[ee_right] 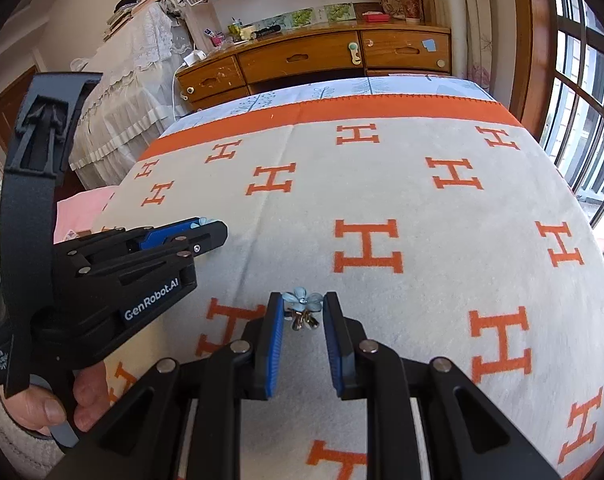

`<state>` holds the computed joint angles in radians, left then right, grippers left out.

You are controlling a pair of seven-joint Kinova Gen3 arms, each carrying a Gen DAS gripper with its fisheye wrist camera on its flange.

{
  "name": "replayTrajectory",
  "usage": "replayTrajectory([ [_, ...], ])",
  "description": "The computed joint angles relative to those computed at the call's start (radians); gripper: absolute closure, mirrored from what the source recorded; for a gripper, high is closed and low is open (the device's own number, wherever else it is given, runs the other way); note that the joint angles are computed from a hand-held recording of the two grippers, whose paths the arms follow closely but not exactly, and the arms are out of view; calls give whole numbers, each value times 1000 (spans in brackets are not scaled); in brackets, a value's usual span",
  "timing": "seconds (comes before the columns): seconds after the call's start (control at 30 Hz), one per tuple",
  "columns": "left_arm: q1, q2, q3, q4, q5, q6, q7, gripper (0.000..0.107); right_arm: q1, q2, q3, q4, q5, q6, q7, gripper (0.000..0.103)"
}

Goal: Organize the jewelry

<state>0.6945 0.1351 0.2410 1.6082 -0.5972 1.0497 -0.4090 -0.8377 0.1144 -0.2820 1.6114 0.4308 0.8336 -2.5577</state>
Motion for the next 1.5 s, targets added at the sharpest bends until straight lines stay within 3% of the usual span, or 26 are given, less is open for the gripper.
replayTrajectory([
  [0.23, 4, -164, 73, 63, -37, 96, 84, 91, -65, -8, -36, -44, 49, 35, -22, 83],
  [0.4, -38, -353, 139, 140, -31, 141, 110, 91, -134, 0, -64, -101, 108, 45, -27, 83],
  [0.63, -125, -542, 188, 181, -6, 226, 101, 91, -250, 80, -62, -276, 149, 88, 54, 83],
  [0.8, -186, -623, 149, 208, 37, 246, 51, 91, -280, 160, -31, -427, 60, 85, 156, 83],
  [1.03, -236, -687, 55, 275, 120, 179, -35, 91, -287, 296, 3, -617, -110, 149, 295, 83],
  [1.13, -266, -686, 54, 292, 145, 152, -66, 90, -300, 333, 32, -662, -156, 183, 318, 82],
  [1.23, -300, -688, 54, 306, 166, 123, -95, 80, -312, 352, 67, -681, -190, 202, 333, 82],
  [1.3, -326, -696, 61, 309, 178, 115, -112, 61, -313, 351, 83, -672, -207, 199, 332, 81],
  [1.37, -363, -702, 81, 311, 180, 110, -121, 52, -307, 342, 90, -654, -225, 185, 327, 80],
  [1.5, -421, -717, 104, 311, 206, 98, -148, 42, -294, 321, 90, -615, -242, 151, 320, 78],
])
